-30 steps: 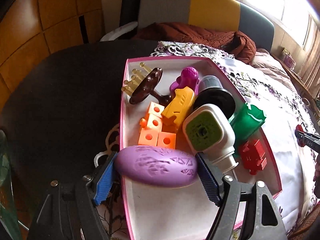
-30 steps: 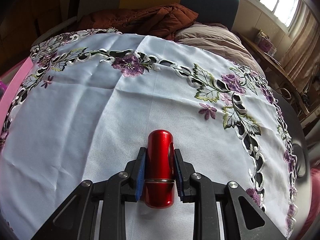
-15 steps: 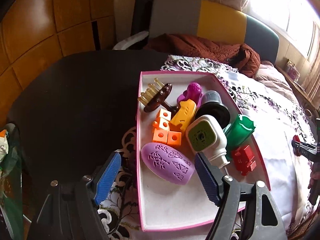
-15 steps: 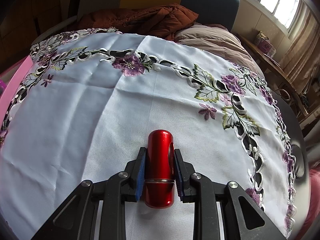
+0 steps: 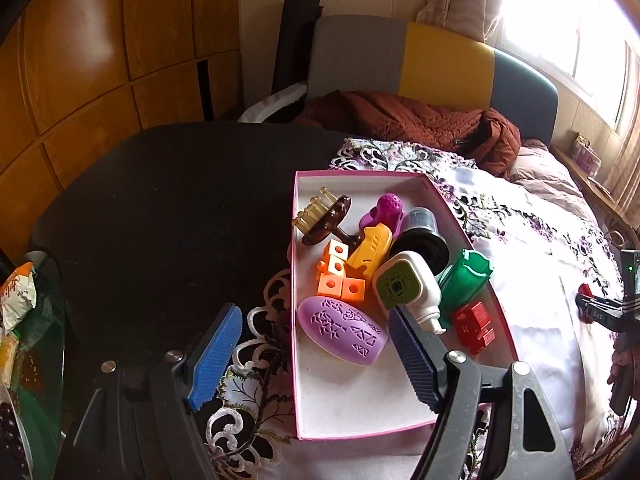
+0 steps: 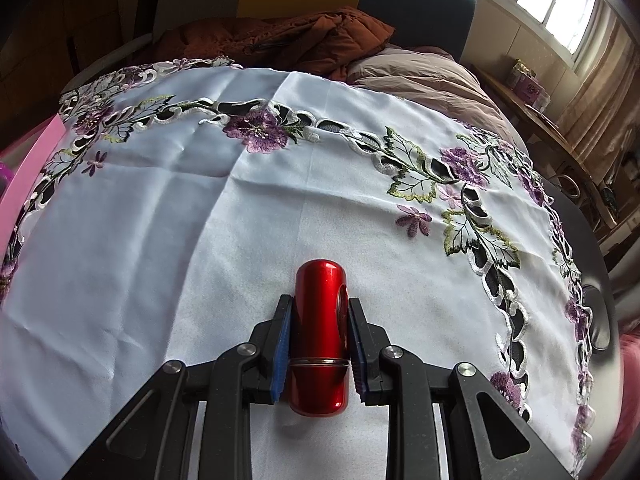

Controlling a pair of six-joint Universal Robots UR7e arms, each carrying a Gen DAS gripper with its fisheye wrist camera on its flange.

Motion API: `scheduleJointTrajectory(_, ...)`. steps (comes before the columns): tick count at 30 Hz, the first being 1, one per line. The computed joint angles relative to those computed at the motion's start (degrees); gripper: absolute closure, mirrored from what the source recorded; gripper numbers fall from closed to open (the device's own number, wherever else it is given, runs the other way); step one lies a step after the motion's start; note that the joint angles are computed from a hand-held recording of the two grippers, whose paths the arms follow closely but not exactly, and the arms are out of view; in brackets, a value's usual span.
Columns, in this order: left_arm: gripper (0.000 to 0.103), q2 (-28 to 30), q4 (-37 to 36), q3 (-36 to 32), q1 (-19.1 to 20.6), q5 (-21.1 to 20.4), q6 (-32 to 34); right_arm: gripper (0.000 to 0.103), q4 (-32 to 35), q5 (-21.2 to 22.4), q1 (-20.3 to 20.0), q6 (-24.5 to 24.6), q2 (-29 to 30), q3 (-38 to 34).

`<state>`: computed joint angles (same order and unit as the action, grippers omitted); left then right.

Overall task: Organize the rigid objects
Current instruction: 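Carry the red lipstick over the tray with the right tool, then lower the red lipstick beside the purple egg and open the right tool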

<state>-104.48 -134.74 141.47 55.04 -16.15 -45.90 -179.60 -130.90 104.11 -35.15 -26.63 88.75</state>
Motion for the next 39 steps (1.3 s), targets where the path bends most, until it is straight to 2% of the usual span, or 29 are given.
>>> scheduleJointTrajectory(7,0.026,-1.63,4.15,-0.16,-0.46,0.15,-3.20,0.077,2.93,1.19,-0.34,3.91,-0.99,-0.01)
scheduleJointTrajectory(18,0.026,-3.60,5.45,0.26,-0.20,-0.12,-4.48,0.077,3.69,0.60,-0.02,5.07,-1.09,0.10)
scheduleJointTrajectory(23,0.026,-4.98,6.66,0.44,0.60,-0.11,-5.71,0.077,4.87,2.95,0.83,6.00,-2.40,1.21)
scheduleJointTrajectory(28,0.026,-6.62,8.99,0.58,1.49,0.00,-7.90,0.077,6.13,8.90,2.65,6.94,-4.13,2.93)
scheduleJointTrajectory(31,0.026,-7.92,11.24,0.57,1.66,0.53,-9.64,0.077,7.39,14.22,4.69,6.23,-5.08,3.99)
scheduleJointTrajectory(39,0.026,-12.08,18.53,0.46,1.66,2.11,-15.01,0.077,16.44,32.31,11.91,1.43,-4.95,4.70)
